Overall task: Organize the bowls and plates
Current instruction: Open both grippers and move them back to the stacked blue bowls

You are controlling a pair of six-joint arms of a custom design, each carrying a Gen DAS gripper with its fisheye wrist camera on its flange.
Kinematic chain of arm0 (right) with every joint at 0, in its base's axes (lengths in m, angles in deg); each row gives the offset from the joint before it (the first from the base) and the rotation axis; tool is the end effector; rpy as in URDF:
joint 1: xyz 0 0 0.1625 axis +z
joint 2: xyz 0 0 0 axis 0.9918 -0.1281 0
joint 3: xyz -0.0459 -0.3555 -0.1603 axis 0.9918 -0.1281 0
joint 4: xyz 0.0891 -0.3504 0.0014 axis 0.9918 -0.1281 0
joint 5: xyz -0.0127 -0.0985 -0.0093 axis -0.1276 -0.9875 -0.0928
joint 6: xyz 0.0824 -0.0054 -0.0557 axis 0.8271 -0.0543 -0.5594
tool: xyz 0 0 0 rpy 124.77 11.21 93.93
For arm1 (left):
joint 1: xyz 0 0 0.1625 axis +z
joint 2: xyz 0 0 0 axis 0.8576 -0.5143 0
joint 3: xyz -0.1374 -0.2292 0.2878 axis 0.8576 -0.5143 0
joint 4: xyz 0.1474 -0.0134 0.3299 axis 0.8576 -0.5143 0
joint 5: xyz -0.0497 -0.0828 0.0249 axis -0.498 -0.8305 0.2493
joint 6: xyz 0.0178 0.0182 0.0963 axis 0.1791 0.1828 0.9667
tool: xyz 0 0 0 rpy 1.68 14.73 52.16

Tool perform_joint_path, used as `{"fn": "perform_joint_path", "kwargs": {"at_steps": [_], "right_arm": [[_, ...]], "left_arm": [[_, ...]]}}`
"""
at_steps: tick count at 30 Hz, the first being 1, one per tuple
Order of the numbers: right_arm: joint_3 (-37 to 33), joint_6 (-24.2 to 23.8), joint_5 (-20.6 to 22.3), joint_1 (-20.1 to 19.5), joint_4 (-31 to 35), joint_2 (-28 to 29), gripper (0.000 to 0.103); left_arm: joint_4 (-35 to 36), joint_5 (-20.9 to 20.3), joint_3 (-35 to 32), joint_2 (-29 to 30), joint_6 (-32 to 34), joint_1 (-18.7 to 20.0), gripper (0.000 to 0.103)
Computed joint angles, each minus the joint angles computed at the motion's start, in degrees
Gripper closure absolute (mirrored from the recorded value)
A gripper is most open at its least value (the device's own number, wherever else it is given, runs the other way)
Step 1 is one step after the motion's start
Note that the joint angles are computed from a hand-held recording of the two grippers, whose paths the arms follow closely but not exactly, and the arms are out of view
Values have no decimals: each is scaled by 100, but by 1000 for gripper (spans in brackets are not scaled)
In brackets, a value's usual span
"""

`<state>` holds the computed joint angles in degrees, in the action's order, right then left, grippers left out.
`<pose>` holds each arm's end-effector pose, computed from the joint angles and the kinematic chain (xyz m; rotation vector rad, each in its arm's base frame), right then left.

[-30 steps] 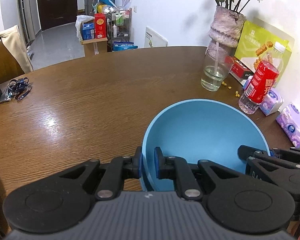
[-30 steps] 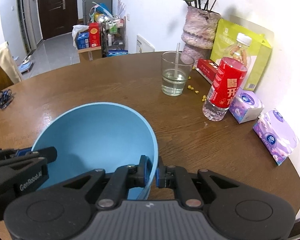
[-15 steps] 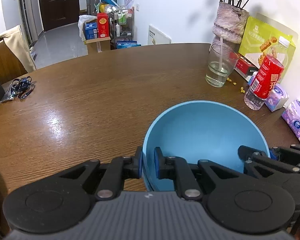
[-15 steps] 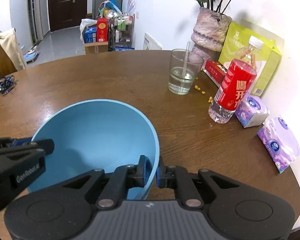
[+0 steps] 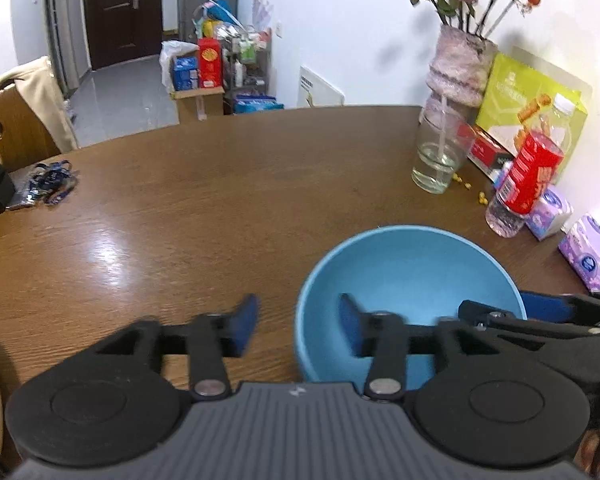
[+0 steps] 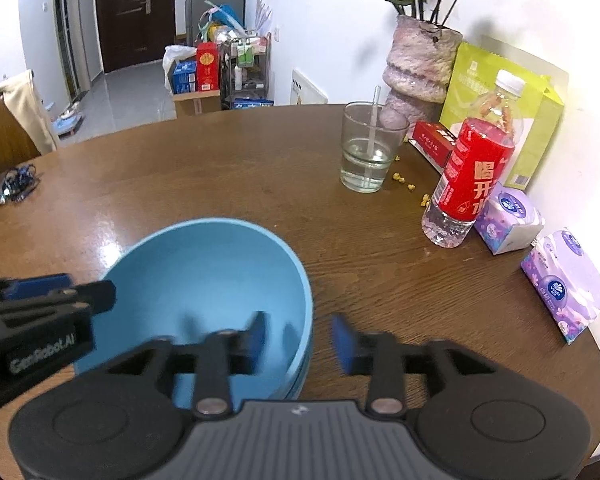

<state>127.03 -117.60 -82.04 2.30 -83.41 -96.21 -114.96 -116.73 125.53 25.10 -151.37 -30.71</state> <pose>0.0410 -0.5490 0.3778 0.6159 -2.2292 0.6647 -0.4739 -0.5049 -0.0289 0.1146 2.2131 -0.9727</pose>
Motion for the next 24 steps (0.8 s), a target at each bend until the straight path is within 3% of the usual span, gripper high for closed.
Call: {"fn": "perform_joint_path", "kwargs": {"at_steps": [4, 6, 7, 8, 13, 24], "right_arm": [[14, 92, 128, -14, 149, -138, 14], [26, 152, 190, -32, 245, -220, 7], [38, 218, 235, -43, 327, -282, 0], [48, 260, 269, -53, 377, -325, 0], [263, 369, 515, -67, 516, -698, 0], [1205, 503, 756, -121, 87, -1614, 0]], "left_arm": [[27, 113, 314, -236, -343, -64, 22], [-145, 174, 579, -405, -436, -109, 14], [-246, 185, 694, -477, -441, -127, 5], [-318, 209, 808, -549, -462, -154, 0], [-365, 523, 1317, -834, -834, -399, 0], [-642, 423, 2291, -1392, -1289, -904, 0]]}}
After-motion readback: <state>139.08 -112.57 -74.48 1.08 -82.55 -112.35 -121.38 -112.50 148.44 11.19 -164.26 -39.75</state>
